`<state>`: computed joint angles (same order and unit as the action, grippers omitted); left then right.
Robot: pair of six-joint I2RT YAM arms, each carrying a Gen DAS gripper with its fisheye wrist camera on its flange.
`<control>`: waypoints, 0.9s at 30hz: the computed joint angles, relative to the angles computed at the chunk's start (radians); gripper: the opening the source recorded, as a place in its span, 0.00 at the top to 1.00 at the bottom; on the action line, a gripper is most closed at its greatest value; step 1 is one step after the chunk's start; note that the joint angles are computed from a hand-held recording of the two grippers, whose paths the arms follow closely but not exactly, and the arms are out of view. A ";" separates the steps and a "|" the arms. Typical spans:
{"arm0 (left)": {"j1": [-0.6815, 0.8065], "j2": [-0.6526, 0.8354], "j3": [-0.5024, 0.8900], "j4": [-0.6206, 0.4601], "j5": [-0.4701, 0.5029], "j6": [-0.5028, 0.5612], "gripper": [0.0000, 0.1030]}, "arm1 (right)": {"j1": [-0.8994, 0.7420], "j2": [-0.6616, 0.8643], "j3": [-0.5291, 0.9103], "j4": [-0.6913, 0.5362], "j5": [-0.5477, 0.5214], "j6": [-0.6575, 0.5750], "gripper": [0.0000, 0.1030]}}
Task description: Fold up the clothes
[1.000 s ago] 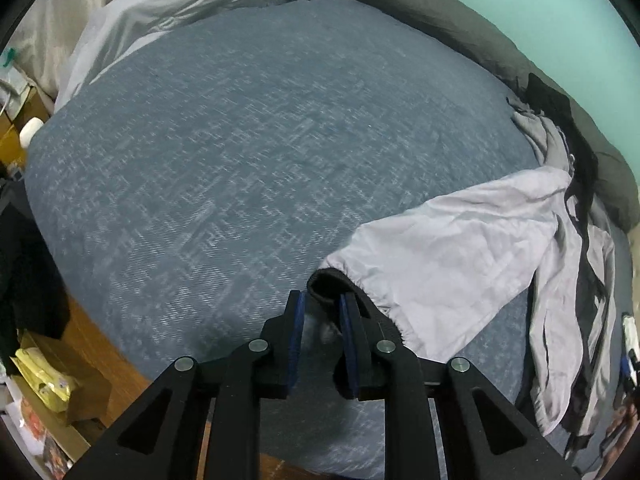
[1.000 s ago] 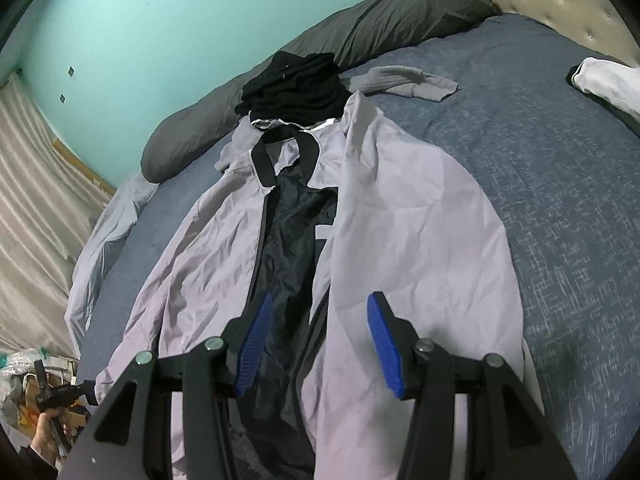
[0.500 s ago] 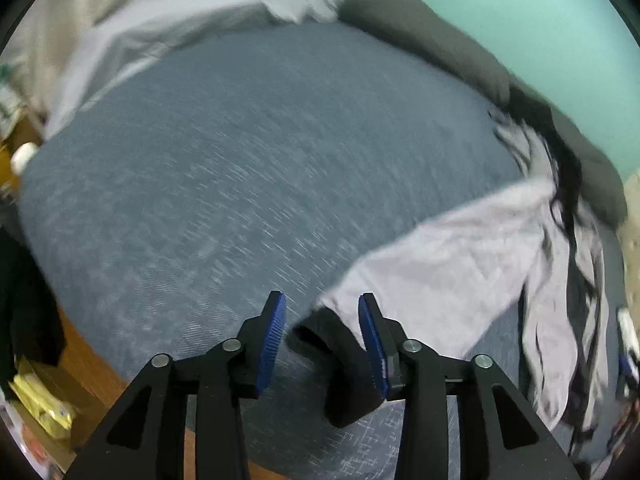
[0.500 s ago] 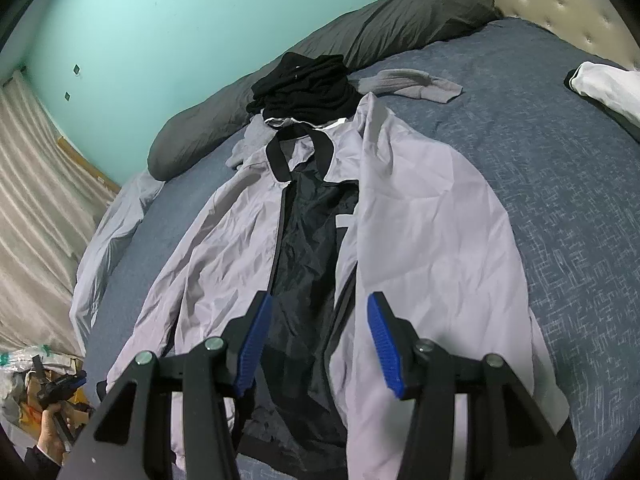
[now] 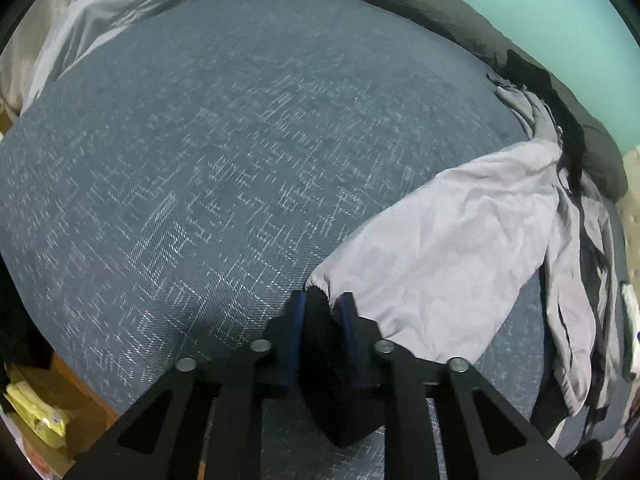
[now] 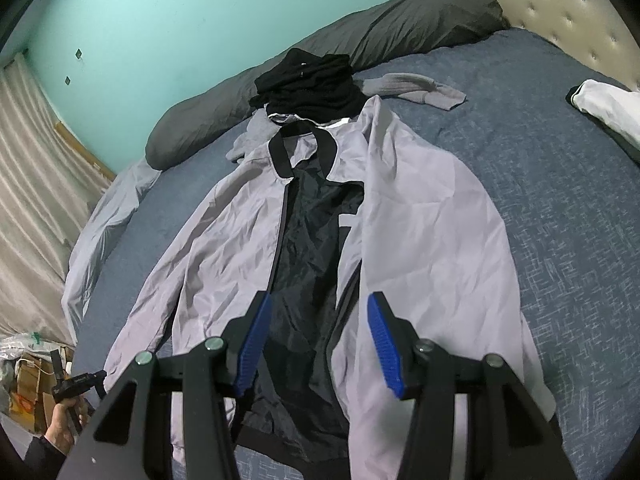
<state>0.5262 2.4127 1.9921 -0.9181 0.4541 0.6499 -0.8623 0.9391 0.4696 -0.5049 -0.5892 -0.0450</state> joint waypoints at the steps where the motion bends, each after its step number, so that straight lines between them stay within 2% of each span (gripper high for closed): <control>1: 0.001 -0.019 -0.022 0.020 0.000 0.006 0.92 | 0.007 0.002 -0.001 0.002 0.000 0.007 0.51; 6: 0.008 -0.063 -0.023 0.065 0.006 -0.005 0.92 | 0.032 -0.004 0.000 -0.002 0.006 0.021 0.51; 13: -0.018 0.063 0.209 -0.029 -0.046 -0.104 0.91 | -0.048 0.053 0.044 -0.050 -0.022 -0.045 0.51; 20: -0.036 -0.020 0.110 0.053 -0.025 -0.183 0.87 | -0.129 0.163 0.116 -0.148 0.018 -0.218 0.51; 25: -0.067 -0.138 -0.032 0.092 0.042 -0.154 0.78 | -0.191 0.237 0.152 -0.170 0.023 -0.286 0.51; 27: -0.090 -0.193 -0.097 0.110 0.073 -0.147 0.75 | -0.211 0.264 0.169 -0.184 0.018 -0.304 0.43</control>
